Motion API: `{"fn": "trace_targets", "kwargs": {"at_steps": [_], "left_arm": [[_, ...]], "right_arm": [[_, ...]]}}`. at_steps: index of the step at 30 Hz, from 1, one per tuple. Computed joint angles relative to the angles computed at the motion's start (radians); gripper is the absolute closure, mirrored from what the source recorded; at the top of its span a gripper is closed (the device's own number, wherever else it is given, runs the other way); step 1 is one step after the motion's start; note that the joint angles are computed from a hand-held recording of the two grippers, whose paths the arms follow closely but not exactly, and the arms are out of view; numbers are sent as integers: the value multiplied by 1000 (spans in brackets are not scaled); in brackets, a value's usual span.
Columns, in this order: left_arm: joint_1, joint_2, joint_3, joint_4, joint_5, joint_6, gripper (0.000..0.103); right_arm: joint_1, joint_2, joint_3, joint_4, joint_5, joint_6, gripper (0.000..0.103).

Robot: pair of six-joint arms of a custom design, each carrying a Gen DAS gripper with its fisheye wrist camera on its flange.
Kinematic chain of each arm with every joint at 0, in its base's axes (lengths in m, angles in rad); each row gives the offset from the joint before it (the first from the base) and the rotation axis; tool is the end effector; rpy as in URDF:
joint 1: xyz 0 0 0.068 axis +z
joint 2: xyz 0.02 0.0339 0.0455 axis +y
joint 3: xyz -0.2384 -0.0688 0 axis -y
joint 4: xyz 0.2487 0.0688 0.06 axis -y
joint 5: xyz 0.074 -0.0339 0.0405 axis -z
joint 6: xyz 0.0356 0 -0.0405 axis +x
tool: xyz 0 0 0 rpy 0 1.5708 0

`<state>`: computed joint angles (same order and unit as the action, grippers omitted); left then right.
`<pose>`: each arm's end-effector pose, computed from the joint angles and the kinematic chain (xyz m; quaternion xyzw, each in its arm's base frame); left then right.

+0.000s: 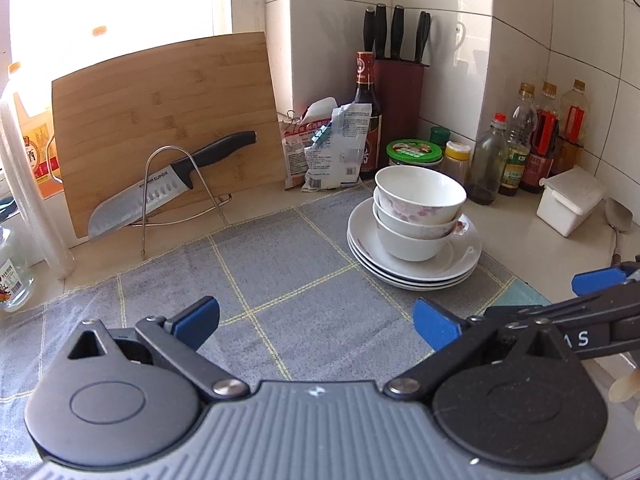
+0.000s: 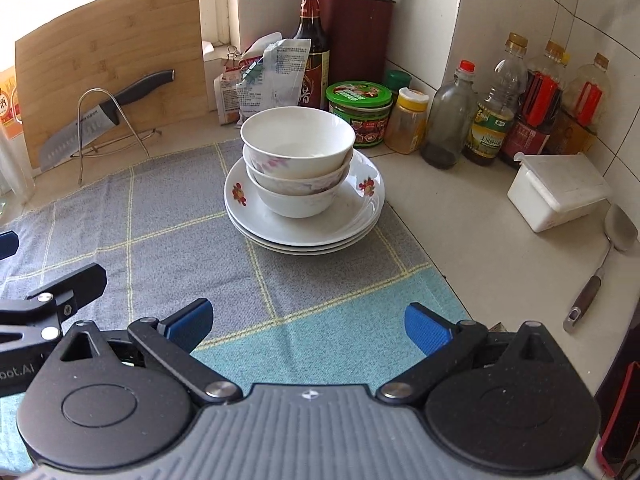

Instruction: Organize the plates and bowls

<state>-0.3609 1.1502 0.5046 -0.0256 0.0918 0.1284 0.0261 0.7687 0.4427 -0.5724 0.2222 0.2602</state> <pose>0.2263 -0.0889 0.1613 0.2373 0.8680 -0.0914 0.4266 0.1713 -0.0034 0.1714 0.1459 0.9275 -0.0568 0.3394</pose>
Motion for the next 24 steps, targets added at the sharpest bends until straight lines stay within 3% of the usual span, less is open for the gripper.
{"fn": "trace_targets", "kwargs": {"at_steps": [24], "left_arm": [[-49,8,42,-16,-50,-27,1]], "right_arm": [[-91,-84,17,-31,-40,-36,0]]}}
